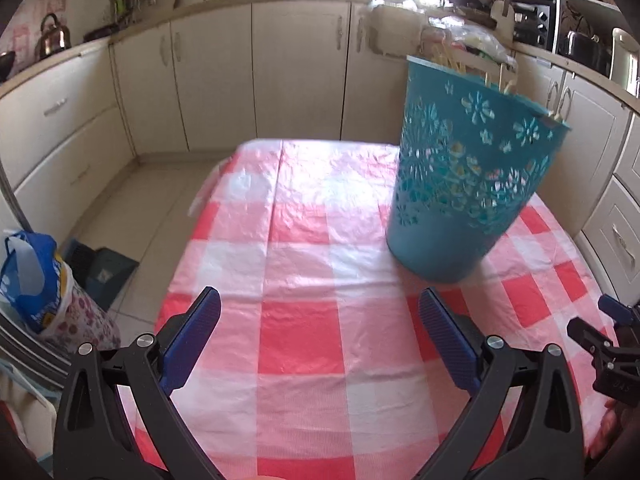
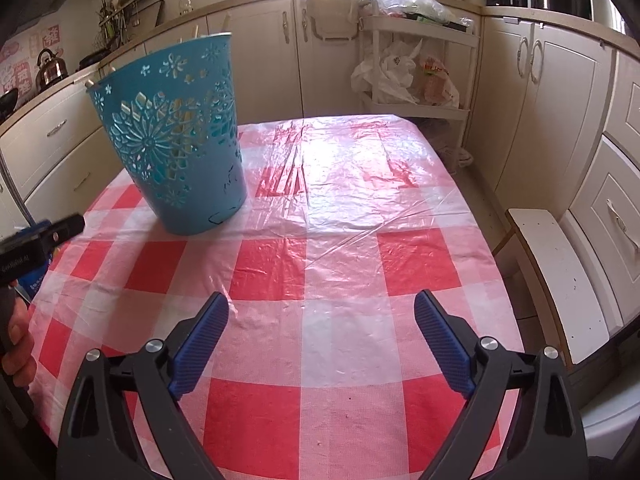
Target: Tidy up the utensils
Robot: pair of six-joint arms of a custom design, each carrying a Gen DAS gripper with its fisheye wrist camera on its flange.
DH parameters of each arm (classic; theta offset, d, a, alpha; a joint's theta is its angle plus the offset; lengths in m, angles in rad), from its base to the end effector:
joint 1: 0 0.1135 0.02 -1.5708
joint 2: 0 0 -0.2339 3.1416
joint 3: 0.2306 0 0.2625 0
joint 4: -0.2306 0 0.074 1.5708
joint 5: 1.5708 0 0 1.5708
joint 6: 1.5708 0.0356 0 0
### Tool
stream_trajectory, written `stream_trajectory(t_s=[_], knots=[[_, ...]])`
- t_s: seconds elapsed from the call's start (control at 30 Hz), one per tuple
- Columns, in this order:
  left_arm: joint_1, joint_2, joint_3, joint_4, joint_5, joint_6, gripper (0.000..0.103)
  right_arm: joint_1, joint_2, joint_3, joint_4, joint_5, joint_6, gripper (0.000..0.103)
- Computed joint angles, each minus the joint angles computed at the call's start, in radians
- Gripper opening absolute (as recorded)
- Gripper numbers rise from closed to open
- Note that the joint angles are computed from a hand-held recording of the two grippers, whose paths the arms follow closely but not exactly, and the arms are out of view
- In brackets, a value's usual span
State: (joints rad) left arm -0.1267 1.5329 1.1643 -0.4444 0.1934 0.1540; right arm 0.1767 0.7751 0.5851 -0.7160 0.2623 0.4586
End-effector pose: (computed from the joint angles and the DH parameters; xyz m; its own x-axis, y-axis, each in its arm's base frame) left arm 0.3424 -0.0505 0.2320 -0.6729 0.2375 -0.7006 0.3626 0.9314 -0.0325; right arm 0.1808 0.0229 0.2025 -0.7002 0.3093 -0.6435 0.3320 0.9390 0.0901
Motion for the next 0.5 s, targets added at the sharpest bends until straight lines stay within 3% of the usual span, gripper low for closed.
stream_trajectory(t_s=[0.1, 0.5], knots=[[-0.005, -0.008, 0.002, -0.055, -0.028, 0.007, 0.095, 0.018, -0.04, -0.008, -0.021, 0.009, 0.019, 0.091], [0.006, -0.083, -0.023, -0.1, -0.032, 0.02, 0.095, 0.038, -0.084, -0.004, -0.067, 0.024, 0.039, 0.093]])
